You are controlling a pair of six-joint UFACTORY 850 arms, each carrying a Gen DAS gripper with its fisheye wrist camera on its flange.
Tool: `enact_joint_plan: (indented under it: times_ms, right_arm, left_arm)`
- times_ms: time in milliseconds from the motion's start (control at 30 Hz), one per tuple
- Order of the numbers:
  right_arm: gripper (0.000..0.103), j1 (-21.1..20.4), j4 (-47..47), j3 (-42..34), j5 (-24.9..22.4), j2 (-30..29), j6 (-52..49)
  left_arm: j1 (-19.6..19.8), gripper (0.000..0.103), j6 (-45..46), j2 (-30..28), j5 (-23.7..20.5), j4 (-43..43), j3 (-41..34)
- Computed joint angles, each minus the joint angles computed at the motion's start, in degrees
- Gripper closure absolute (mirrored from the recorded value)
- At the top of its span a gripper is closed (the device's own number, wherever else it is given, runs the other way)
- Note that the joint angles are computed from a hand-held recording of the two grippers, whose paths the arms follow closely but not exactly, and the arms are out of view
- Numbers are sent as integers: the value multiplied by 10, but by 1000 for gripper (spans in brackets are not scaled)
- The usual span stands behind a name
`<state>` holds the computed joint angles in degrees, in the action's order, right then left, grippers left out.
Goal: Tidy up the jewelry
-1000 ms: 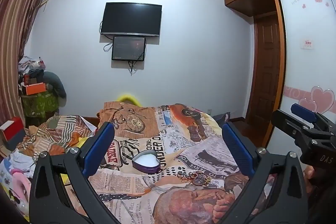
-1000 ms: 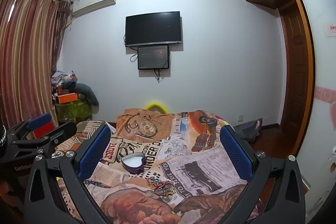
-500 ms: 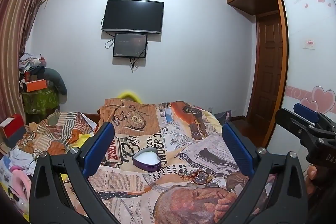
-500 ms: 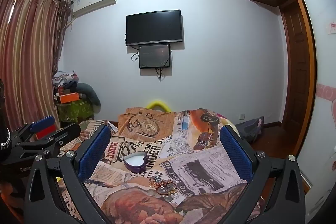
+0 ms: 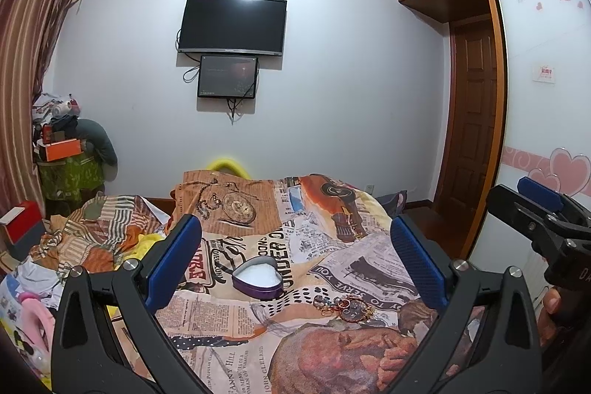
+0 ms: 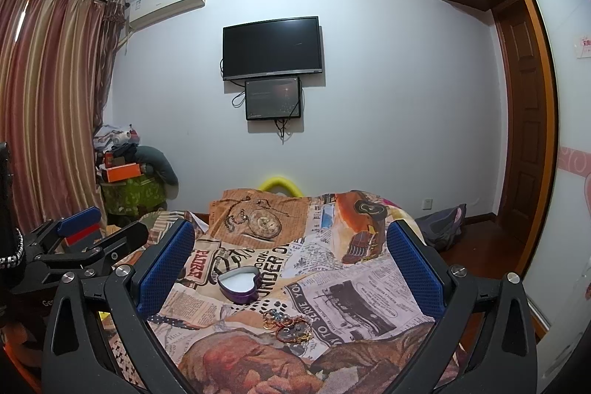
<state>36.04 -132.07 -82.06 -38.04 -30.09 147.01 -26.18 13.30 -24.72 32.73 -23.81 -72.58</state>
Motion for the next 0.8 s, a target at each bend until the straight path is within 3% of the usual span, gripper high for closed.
enact_joint_plan:
  times_ms: [800]
  right_arm:
    - [0,-5,-10,-7,8,-8,14]
  left_arm:
    - [1,0,0,-7,-11,-4,-12]
